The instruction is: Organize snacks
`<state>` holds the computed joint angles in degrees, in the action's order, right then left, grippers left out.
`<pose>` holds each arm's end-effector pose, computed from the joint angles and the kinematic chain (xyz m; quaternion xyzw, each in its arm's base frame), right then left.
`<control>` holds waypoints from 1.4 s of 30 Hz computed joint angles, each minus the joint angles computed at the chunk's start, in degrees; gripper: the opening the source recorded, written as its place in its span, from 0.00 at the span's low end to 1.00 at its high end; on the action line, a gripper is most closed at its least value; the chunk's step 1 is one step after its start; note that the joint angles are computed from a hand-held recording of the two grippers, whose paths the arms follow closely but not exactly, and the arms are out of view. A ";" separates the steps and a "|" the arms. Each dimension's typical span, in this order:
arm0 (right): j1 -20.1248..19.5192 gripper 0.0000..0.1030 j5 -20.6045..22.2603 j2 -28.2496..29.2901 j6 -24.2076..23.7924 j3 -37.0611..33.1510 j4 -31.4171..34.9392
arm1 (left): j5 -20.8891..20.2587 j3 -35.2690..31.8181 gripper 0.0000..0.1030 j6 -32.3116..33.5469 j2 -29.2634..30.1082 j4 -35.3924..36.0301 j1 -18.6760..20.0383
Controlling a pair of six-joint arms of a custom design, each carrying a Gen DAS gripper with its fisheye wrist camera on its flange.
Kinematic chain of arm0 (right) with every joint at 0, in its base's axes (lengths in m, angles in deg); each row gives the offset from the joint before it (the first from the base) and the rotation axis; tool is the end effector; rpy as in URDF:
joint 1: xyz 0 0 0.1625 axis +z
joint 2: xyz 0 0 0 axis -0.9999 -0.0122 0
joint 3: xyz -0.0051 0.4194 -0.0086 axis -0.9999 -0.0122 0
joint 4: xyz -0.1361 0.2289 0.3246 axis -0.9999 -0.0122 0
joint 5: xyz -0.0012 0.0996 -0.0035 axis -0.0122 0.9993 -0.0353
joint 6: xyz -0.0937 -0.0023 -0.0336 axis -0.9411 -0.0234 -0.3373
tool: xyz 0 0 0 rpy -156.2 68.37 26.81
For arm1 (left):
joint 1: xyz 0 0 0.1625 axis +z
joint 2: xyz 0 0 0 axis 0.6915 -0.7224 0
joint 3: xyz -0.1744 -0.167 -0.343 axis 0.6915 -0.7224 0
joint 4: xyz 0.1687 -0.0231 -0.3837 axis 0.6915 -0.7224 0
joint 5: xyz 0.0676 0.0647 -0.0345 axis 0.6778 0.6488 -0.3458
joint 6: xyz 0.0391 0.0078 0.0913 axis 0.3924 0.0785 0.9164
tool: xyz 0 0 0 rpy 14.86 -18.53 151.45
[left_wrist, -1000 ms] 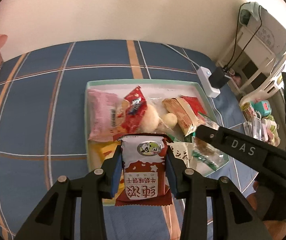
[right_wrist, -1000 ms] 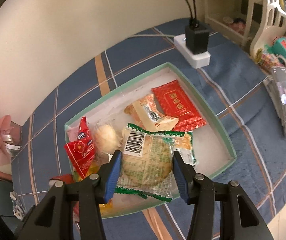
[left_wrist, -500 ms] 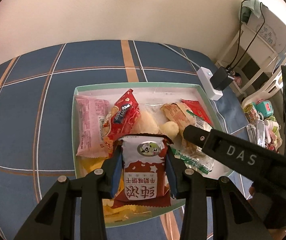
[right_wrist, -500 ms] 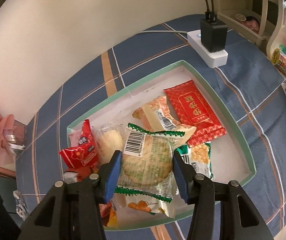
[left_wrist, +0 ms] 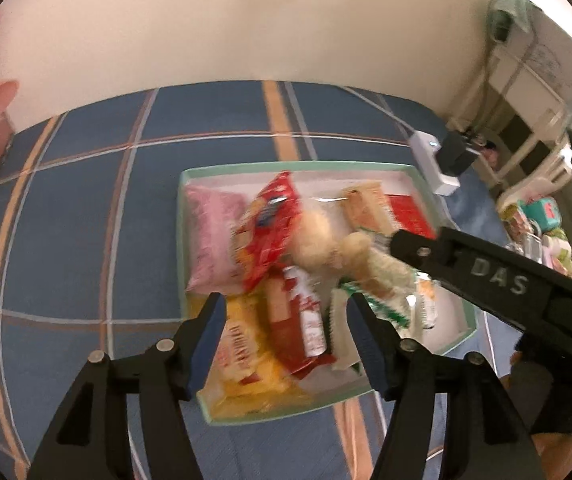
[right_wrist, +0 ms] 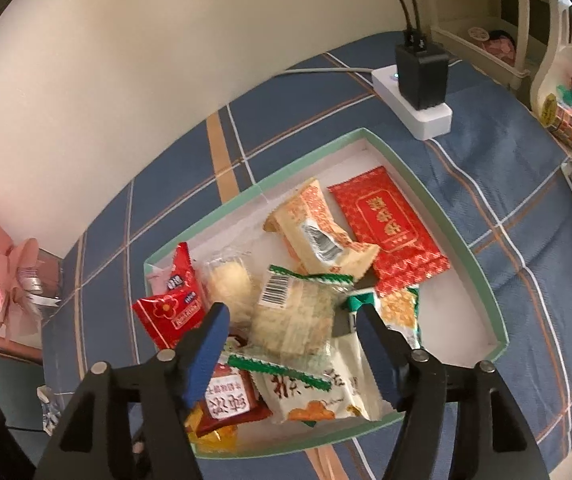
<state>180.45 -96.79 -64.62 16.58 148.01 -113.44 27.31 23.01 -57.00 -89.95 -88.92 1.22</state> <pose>0.1021 -0.6645 0.3143 -0.0900 -0.9417 0.2479 0.2088 -0.3907 -0.6688 0.0727 0.0967 0.9351 -0.1928 0.2812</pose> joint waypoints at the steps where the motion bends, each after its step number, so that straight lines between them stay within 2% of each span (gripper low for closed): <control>1: -0.01 0.74 -0.02 -0.03 0.07 0.07 0.17 | 0.71 0.08 0.67 -1.52 -0.31 1.50 0.08; 4: 0.26 0.77 -0.34 0.29 -0.70 -0.01 0.99 | 3.44 0.71 0.71 -6.12 -1.31 4.76 0.51; 6: 0.70 0.84 -0.83 0.71 -1.60 0.04 1.11 | 5.34 1.02 0.73 -9.26 -2.00 7.03 0.97; 8: 1.47 0.90 -2.31 1.42 -2.81 0.05 0.73 | 7.50 1.20 0.84 -12.13 -2.56 9.36 1.33; 12: 3.06 0.99 -5.17 2.63 -5.54 0.28 -0.88 | 9.60 1.79 0.90 -15.50 -3.74 11.51 2.06; 17: 4.99 1.00 -8.30 3.62 -8.67 1.12 -3.39 | 10.60 1.82 0.93 -17.92 -4.55 13.71 2.55; 26: 7.42 1.00 -9.69 3.61 -11.59 3.96 -7.62 | 13.52 4.95 0.93 -20.35 -7.58 14.63 2.02; 30: 8.18 1.00 -9.23 2.70 -11.99 5.91 -9.03 | 15.23 5.81 0.93 -22.51 -8.54 18.12 1.41; 42: 9.69 1.00 -11.62 -0.64 -12.97 12.99 -13.53 | 11.80 13.61 0.93 -22.62 -14.28 16.86 -1.07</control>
<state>190.14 -108.41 -65.25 3.60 161.01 -126.97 39.11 36.62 -79.62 -104.23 -72.06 0.15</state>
